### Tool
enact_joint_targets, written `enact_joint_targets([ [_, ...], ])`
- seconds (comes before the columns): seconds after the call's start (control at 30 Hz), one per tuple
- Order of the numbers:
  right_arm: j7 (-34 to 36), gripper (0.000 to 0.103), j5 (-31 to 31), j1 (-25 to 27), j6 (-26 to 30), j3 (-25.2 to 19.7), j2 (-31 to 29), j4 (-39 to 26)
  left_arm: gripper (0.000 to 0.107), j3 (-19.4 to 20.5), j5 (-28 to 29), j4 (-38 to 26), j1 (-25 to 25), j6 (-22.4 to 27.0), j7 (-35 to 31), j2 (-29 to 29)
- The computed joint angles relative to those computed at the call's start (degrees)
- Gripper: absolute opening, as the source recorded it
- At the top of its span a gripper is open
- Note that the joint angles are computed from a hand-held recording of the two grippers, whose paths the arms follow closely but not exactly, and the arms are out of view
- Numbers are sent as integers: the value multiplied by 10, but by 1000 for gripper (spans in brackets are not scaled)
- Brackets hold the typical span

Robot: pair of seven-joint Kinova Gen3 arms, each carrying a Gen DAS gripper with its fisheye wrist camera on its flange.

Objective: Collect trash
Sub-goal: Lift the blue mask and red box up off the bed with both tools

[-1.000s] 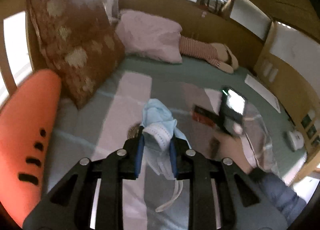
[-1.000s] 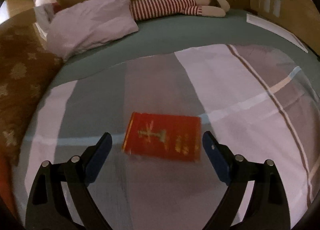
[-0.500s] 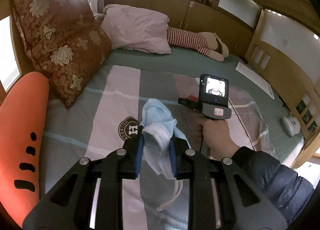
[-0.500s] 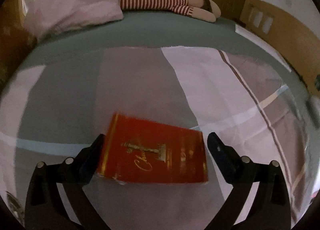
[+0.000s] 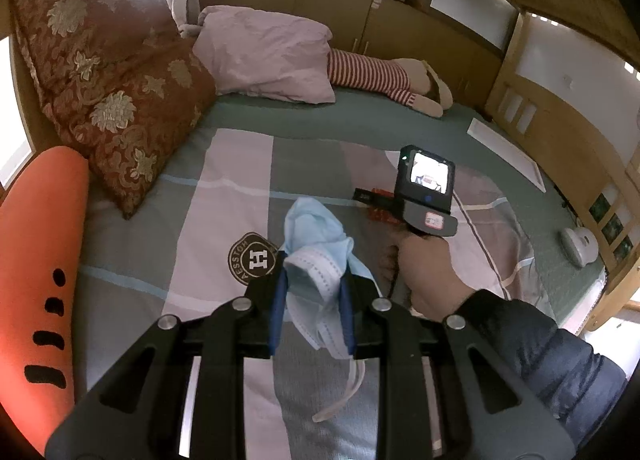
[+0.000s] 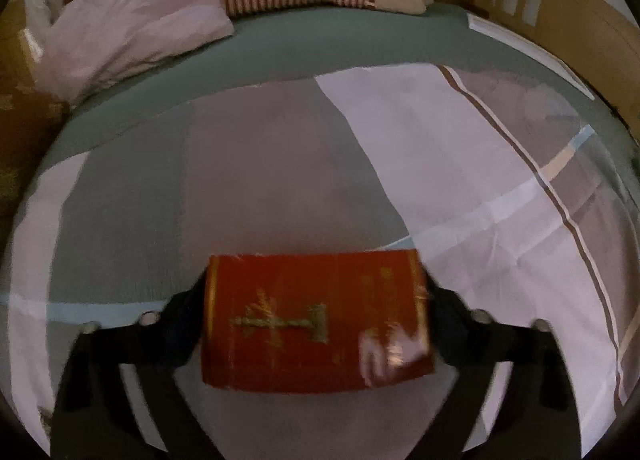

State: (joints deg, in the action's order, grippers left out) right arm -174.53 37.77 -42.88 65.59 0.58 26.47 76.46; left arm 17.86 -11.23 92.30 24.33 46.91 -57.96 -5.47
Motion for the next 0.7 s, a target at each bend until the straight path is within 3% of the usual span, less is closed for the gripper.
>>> enact_joint_targets([
  [0.07, -8, 88, 33, -1, 4, -30, -24, 16, 24, 1, -4, -1, 0, 1, 3, 1],
  [0.17, -17, 88, 90, 3, 26, -109, -80, 49, 24, 2, -7, -1, 1, 3, 8, 4],
  [0.27, -38, 88, 123, -8, 76, -189, -143, 74, 24, 1, -5, -3, 4, 4, 5, 7],
  [0.33, -72, 88, 138, -47, 123, -220, -181, 89, 24, 5, -10, -4, 8, 4, 9, 8],
  [0.6, -177, 88, 210, -258, 309, -232, -232, 108, 25, 30, -43, -2, 39, 8, 45, 8],
  [0.7, -219, 88, 211, -274, 359, -250, -223, 104, 25, 50, -82, 3, 53, 12, 72, 5],
])
